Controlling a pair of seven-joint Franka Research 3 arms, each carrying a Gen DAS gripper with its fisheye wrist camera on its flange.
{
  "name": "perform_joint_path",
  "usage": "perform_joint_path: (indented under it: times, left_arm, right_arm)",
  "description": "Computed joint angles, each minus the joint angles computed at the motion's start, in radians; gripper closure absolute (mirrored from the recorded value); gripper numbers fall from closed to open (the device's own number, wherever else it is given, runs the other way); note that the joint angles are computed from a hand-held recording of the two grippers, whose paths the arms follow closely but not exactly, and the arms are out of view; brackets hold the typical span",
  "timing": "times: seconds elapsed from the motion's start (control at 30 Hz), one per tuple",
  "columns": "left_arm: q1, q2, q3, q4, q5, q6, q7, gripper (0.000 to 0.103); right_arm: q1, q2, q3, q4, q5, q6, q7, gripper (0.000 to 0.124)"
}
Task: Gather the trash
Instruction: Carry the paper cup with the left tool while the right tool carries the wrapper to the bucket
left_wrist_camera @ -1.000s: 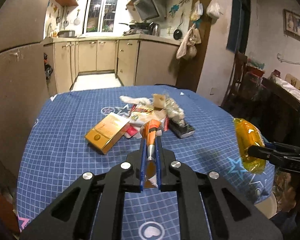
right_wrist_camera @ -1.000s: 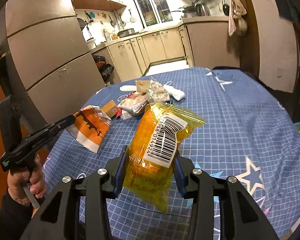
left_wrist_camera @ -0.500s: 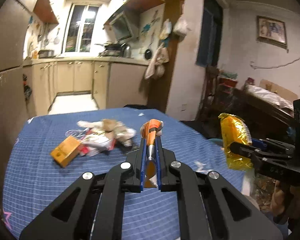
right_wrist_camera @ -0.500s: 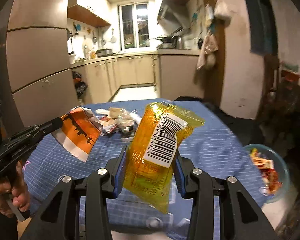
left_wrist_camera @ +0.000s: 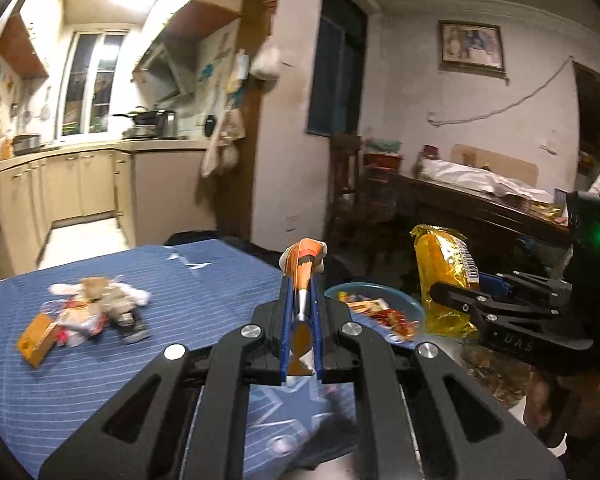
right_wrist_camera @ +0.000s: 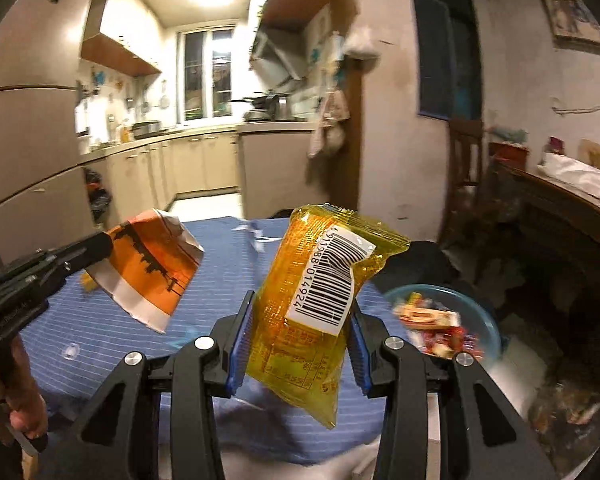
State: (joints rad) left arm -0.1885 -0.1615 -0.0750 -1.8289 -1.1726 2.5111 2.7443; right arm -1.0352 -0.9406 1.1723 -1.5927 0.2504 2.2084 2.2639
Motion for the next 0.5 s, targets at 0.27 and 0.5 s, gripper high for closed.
perform_joint_path:
  times: [0.27,0.5]
  left_arm:
    - [-0.042,0.044,-0.053,0.026,-0.025,-0.08,0.024,0.096]
    - [-0.077,0.057,-0.098,0.024,-0.017,-0.163,0.041,0.096]
  right_arm:
    - [0.229,-0.091,-0.193,-0.288,-0.106,-0.089,0.075,0.081]
    - [0.42,-0.187,-0.307,-0.496,-0.183,-0.2,0.187,0.081]
